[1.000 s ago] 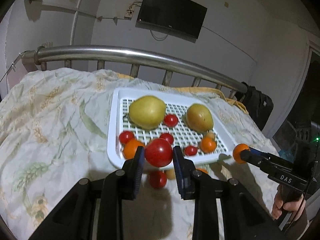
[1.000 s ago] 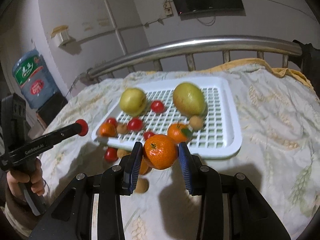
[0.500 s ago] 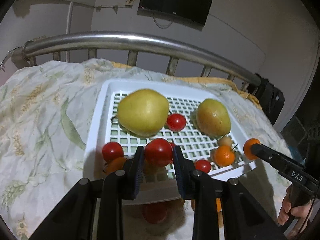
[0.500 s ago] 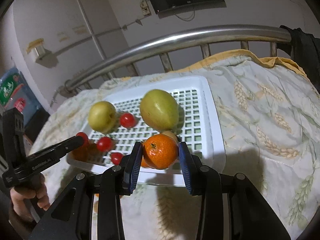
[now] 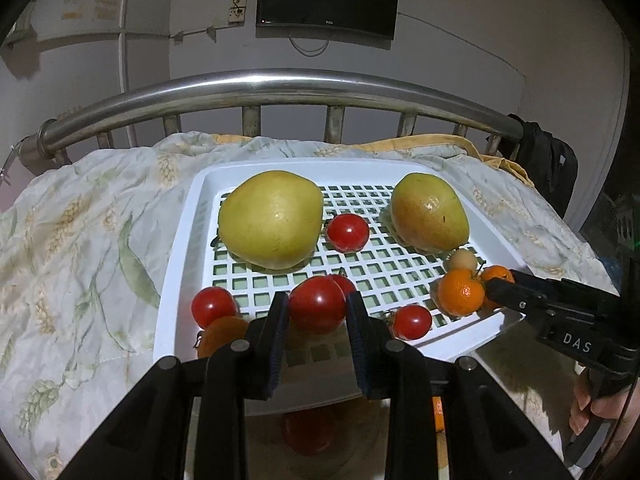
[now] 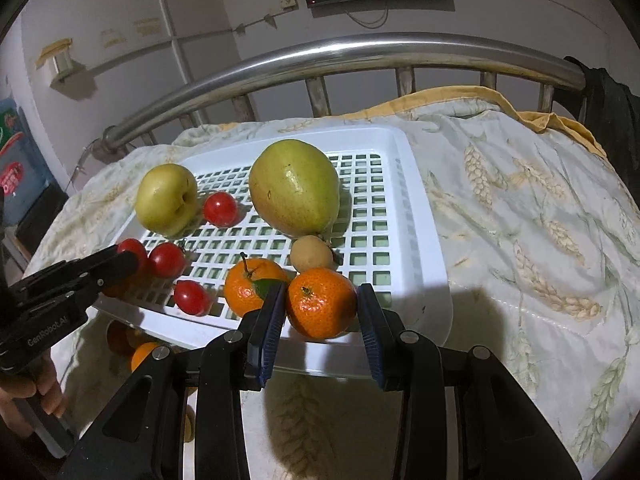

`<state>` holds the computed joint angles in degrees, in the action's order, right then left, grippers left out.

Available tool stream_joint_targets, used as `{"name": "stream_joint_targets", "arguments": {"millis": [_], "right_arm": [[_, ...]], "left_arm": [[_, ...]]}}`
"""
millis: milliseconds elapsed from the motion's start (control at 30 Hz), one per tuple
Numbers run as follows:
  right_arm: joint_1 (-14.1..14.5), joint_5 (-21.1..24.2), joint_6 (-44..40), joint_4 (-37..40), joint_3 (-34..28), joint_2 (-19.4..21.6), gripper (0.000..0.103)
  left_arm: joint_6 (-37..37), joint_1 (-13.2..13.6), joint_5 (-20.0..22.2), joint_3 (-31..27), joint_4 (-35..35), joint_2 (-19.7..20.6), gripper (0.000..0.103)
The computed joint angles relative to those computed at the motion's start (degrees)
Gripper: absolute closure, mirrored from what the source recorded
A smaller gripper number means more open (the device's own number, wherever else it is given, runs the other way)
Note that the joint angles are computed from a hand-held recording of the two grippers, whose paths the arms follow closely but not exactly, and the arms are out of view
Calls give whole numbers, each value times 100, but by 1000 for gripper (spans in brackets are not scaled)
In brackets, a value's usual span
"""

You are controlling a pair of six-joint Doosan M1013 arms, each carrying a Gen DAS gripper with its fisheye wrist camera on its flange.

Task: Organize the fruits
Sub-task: 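Carry the tomato and mandarin onto the white tray and release them, then withdraw both tools from the tray toward the remaining fruit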

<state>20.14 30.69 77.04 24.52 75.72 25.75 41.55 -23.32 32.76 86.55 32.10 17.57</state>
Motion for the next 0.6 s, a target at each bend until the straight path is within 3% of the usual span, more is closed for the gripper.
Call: {"name": "stream_joint_targets", "arguments": {"millis": [133, 200, 300, 367, 433, 500, 600], "right_arm": [[4, -26, -23, -31, 15, -9, 66], [-6, -28, -121, 89, 33, -23, 58], [-36, -217, -461, 486, 165, -119, 44], [-54, -459, -743, 834, 298, -226, 28], [-74, -677, -1163, 1332, 424, -337, 24], [-94, -770, -1577, 1821, 500, -430, 22], [-92, -865, -2198, 2478, 609, -561, 17]], "left_arm": [[107, -11, 38, -8, -39, 9, 69], [181, 3, 70, -23, -145, 18, 64], [74, 47, -176, 80, -253, -93, 47], [-473, 26, -442, 226, 216, -255, 24], [-1244, -24, -629, 382, 984, -420, 9], [-2219, -80, -729, 565, 1935, -613, 3], [-2972, -93, -834, 733, 2582, -832, 1]]}}
